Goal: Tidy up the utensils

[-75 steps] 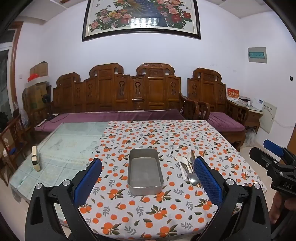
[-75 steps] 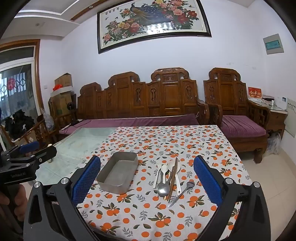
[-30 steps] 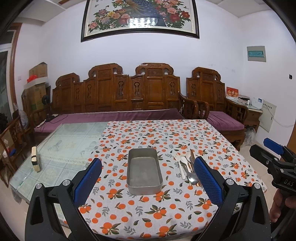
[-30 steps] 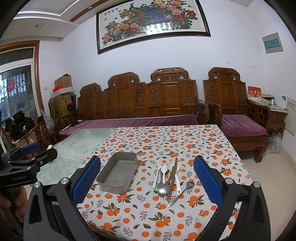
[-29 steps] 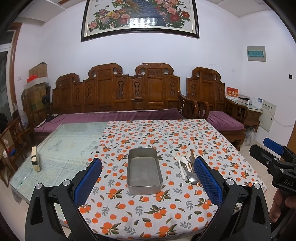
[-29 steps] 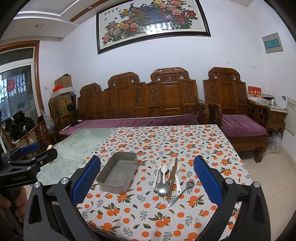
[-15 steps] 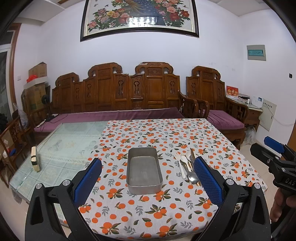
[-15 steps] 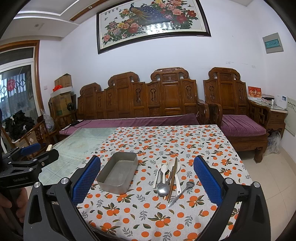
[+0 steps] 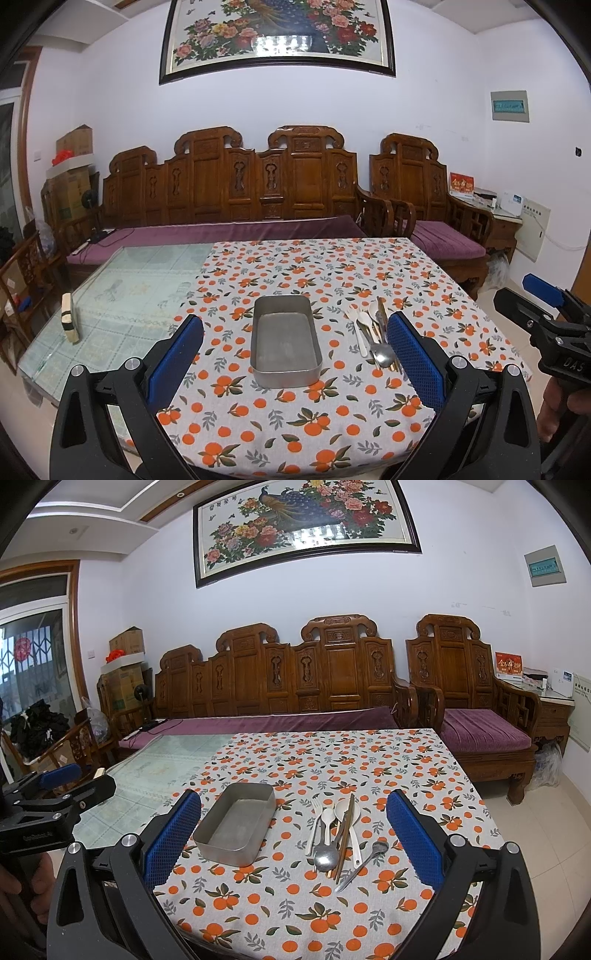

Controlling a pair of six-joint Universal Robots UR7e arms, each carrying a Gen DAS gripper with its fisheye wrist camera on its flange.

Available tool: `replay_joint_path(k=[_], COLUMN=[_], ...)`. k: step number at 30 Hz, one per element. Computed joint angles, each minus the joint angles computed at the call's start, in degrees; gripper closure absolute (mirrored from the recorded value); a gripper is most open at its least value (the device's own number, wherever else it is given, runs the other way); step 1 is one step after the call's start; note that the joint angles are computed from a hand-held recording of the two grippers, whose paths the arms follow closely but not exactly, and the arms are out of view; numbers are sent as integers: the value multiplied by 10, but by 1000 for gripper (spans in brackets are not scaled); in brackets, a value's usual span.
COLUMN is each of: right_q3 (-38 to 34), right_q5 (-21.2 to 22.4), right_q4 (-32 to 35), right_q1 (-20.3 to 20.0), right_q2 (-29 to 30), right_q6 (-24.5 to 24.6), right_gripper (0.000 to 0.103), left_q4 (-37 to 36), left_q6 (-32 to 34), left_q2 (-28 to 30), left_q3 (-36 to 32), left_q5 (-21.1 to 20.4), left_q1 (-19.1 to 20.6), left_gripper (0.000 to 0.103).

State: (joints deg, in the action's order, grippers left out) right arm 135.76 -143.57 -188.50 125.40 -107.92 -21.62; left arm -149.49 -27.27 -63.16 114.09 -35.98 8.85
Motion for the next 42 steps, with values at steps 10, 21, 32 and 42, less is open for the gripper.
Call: replay_joint_path(k=[10,21,32,42], right_q3=[-1,8,32,16], right_q5=[0,11,122,212], right_q4=[3,3,22,38], right_q1=[1,-16,-152,-286], right_q2=[-1,-5,-49,-64], right_q6=[1,5,-29,-61], right_gripper=[3,3,30,43], left_q4=[2,15,-9,-30], left_q6=[0,-3,42,80], left_q2=[0,16,74,126], left_q3=[-1,-9,-33,-66], left_q5=[-1,-30,-80,-112], left_q1=[-3,14,52,85], left_gripper=[6,6,6,6])
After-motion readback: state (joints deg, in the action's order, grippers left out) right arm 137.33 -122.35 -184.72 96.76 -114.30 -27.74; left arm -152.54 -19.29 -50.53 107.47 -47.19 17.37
